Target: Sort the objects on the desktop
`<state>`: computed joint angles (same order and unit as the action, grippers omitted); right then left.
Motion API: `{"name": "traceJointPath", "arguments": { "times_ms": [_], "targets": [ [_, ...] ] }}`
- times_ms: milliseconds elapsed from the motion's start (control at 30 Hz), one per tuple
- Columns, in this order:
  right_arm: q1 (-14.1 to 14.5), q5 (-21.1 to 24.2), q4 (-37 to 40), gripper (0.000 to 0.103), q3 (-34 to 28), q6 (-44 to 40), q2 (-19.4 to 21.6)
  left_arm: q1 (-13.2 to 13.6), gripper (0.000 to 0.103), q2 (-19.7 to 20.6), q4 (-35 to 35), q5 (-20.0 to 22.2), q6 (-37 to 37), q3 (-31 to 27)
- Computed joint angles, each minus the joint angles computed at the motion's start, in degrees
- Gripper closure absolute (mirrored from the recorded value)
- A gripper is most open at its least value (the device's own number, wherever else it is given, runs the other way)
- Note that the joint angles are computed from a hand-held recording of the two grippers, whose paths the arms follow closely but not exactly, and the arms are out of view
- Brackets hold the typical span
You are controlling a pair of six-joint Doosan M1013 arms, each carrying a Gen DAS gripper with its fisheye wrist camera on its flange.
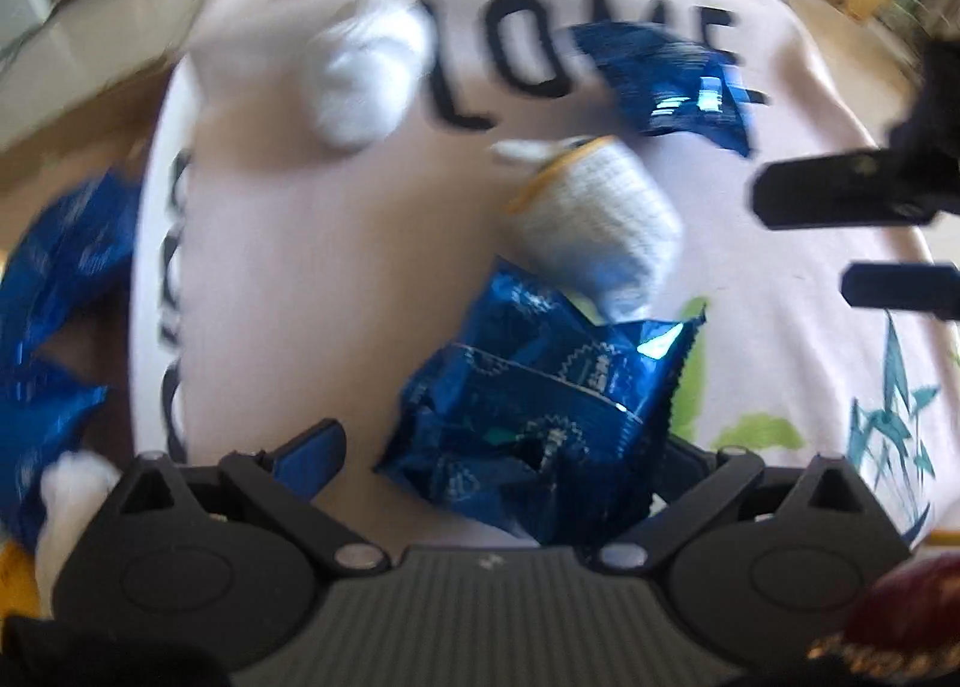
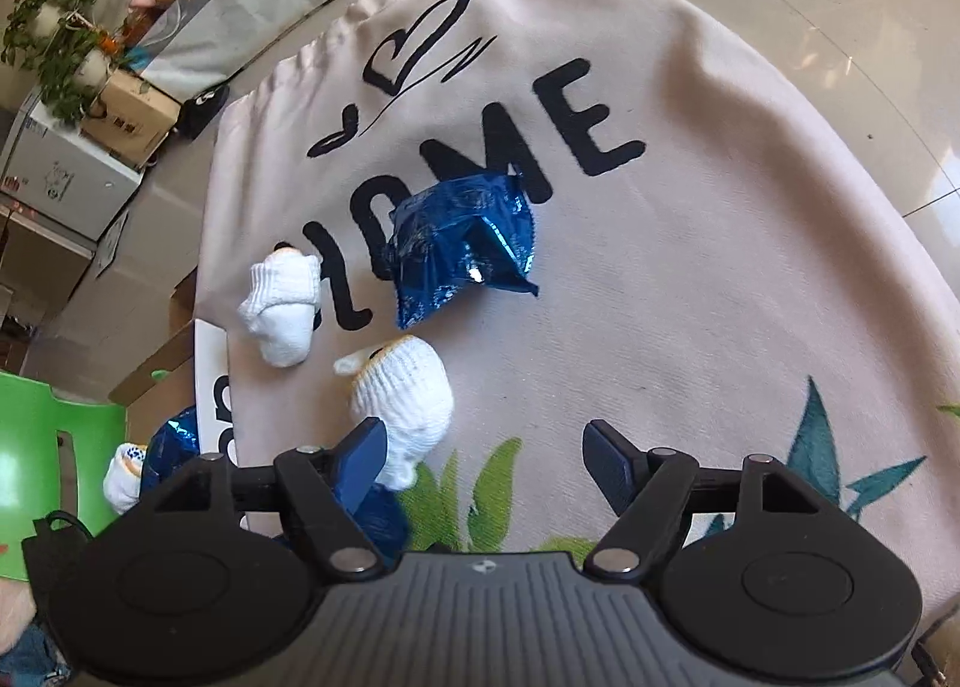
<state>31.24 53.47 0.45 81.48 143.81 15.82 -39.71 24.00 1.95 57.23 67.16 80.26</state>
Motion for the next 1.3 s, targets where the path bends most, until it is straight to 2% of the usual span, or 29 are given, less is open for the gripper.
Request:
{"name": "traceJointPath", "arguments": {
  "times_ms": [200, 500, 800, 900, 933, 1000, 1033, 1100, 1233, 1300],
  "targets": [
    [0.1, -0.71, 2.49, 0.029, -0.88, -1.62, 1.42, 1.02, 0.0, -0.37, -1.22, -0.31, -0.83, 0.37],
    [1.14, -0.42, 2.28, 0.026, -3.5, -4.2, 4.13, 1.96, 0.0, -0.82, -1.06, 0.59, -2.28, 0.85],
    [2.12, 0.6, 1.04, 0.026, -5.74, -4.98, 7.12, 2.35, 0.0, -1.21, -1.28, 0.23, -0.44, 1.23],
    [3.23, -0.05, -2.39, 0.033, -5.89, -5.44, 7.64, 2.37, 0.0, -1.11, -0.95, 0.02, -0.62, 1.15],
    [3.68, 0.98, -4.16, 0.043, -6.43, -5.9, 7.97, 2.28, 0.001, -1.16, -0.65, -0.26, -1.13, 1.2],
    [4.14, 2.06, -6.64, 0.051, -6.58, -5.91, 7.97, 1.89, 0.002, -1.34, 0.03, -1.0, -3.24, 1.44],
    [3.93, 1.23, -6.29, 0.052, -5.89, -5.25, 7.49, 2.03, 0.007, -1.27, -0.32, -1.17, -3.47, 1.3],
    [3.56, 1.95, -6.28, 0.052, -5.25, -3.54, 6.8, 2.08, 0.01, -0.86, -0.97, -1.35, -3.5, 0.54],
    [2.85, 6.29, -9.03, 0.052, -3.95, 0.47, 5.37, 1.53, 0.01, -0.24, -0.97, -1.48, -3.1, -0.77],
    [1.87, 6.3, -7.7, 0.052, -2.44, 1.68, 4.2, 1.17, 0.007, -0.14, -0.77, -1.67, -0.98, -0.94]
  ]
}}
